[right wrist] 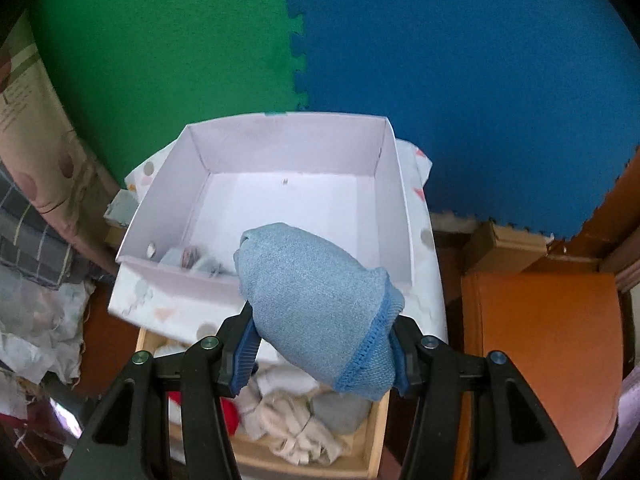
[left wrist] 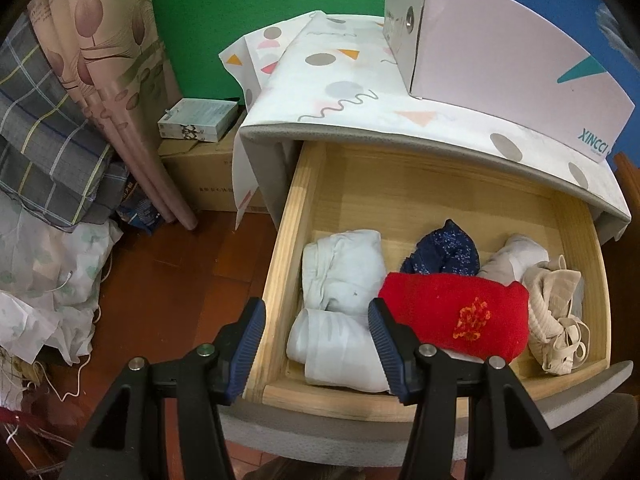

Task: Take underwear out of drawer
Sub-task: 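Lower the light-blue sock into the white box and open the right tool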

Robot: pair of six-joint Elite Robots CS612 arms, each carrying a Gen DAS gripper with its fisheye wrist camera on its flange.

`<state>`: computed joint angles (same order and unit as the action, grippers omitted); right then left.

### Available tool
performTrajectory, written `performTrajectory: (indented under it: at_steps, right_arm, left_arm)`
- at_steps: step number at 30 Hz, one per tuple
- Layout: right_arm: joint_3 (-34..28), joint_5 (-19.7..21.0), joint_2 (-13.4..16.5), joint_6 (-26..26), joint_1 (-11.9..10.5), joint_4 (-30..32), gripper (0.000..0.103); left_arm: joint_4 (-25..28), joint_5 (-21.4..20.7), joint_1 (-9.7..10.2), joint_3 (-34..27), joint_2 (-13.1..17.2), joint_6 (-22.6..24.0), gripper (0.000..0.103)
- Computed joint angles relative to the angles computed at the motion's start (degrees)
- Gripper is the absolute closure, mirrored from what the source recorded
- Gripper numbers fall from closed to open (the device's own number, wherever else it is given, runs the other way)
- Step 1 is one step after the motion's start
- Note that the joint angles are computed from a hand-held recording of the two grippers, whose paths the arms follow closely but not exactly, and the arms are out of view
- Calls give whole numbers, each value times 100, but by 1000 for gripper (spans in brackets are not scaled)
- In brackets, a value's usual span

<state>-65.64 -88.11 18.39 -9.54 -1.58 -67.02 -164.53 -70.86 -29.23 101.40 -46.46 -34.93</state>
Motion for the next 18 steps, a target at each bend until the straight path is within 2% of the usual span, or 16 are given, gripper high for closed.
performTrajectory:
  at_steps: [8, 18]
  right_arm:
    - [1094, -444, -329, -126, 122, -369, 53]
    - [1921, -637, -497, -41, 163, -478, 50]
  left_arm:
    - [-97, -121, 42, 22, 3, -68, 48]
    - [-158, -191, 40, 2, 24, -42, 48]
